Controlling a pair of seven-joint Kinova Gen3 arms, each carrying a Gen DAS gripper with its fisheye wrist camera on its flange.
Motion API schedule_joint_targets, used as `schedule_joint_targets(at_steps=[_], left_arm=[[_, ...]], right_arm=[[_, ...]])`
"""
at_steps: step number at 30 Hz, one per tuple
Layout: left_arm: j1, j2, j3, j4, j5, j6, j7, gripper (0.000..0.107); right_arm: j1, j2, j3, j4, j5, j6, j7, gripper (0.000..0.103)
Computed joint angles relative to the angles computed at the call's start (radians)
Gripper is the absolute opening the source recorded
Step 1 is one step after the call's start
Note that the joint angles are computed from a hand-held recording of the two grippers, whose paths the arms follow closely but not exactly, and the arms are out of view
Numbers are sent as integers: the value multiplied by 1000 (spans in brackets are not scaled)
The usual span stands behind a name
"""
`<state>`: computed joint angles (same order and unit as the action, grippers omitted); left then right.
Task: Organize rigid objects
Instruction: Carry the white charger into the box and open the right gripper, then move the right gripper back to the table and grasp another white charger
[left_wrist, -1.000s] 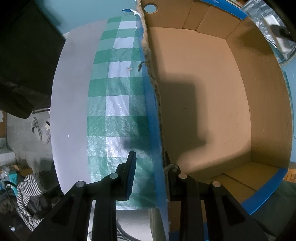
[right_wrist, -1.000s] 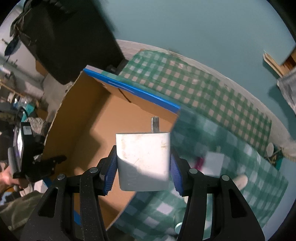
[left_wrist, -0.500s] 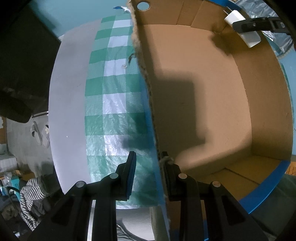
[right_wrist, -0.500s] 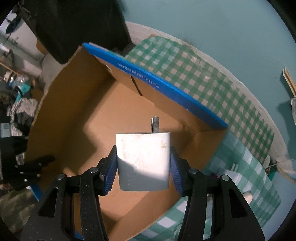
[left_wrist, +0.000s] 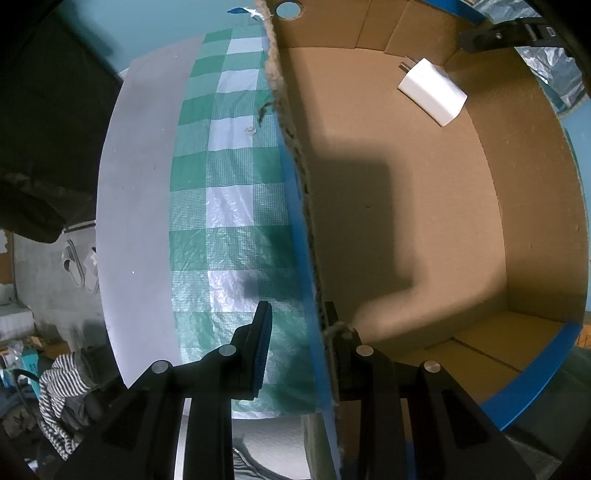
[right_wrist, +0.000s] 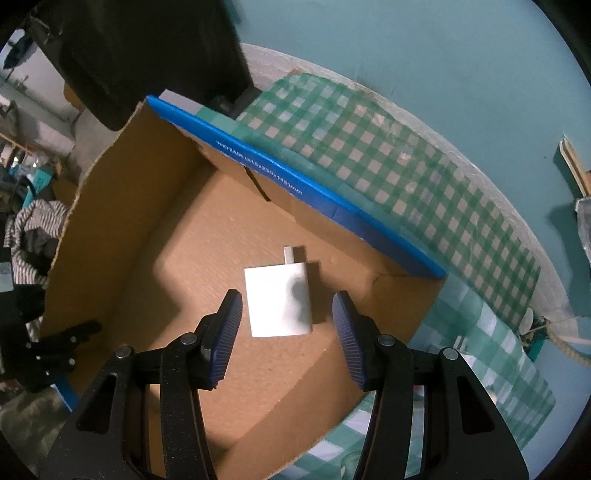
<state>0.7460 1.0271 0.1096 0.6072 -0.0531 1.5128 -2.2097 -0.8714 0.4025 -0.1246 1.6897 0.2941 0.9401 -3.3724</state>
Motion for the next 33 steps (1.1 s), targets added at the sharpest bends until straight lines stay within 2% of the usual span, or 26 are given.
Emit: schedule_joint_targets(at_steps=[6, 9, 13, 18, 22, 26, 33], left_arm=[[-8, -12, 2, 17, 5, -9, -3, 27], [-9, -20, 3, 29, 3, -20, -7, 23], [-10, -23, 6, 28, 1, -22, -16, 21], [-1, -45, 7, 66, -6, -42, -28, 10], [2, -69, 10, 109, -13, -77, -33, 7], [-3, -67, 15, 94, -9, -62, -27, 7], [-3, -47, 12, 45, -6, -34, -19, 7]], right_arm=[[-28, -27, 0, -6, 29, 37, -49, 53], [-43, -48, -6, -5, 49, 59, -88, 62], [-70, -79, -22, -5, 79, 113, -157, 65], [-92, -122, -55, 13, 94, 179, -257, 66], [-95, -150, -83, 45, 78, 209, -336, 70], [-100, -187, -110, 117, 73, 183, -445, 70], [-86, -211, -145, 226, 34, 99, -548, 70]])
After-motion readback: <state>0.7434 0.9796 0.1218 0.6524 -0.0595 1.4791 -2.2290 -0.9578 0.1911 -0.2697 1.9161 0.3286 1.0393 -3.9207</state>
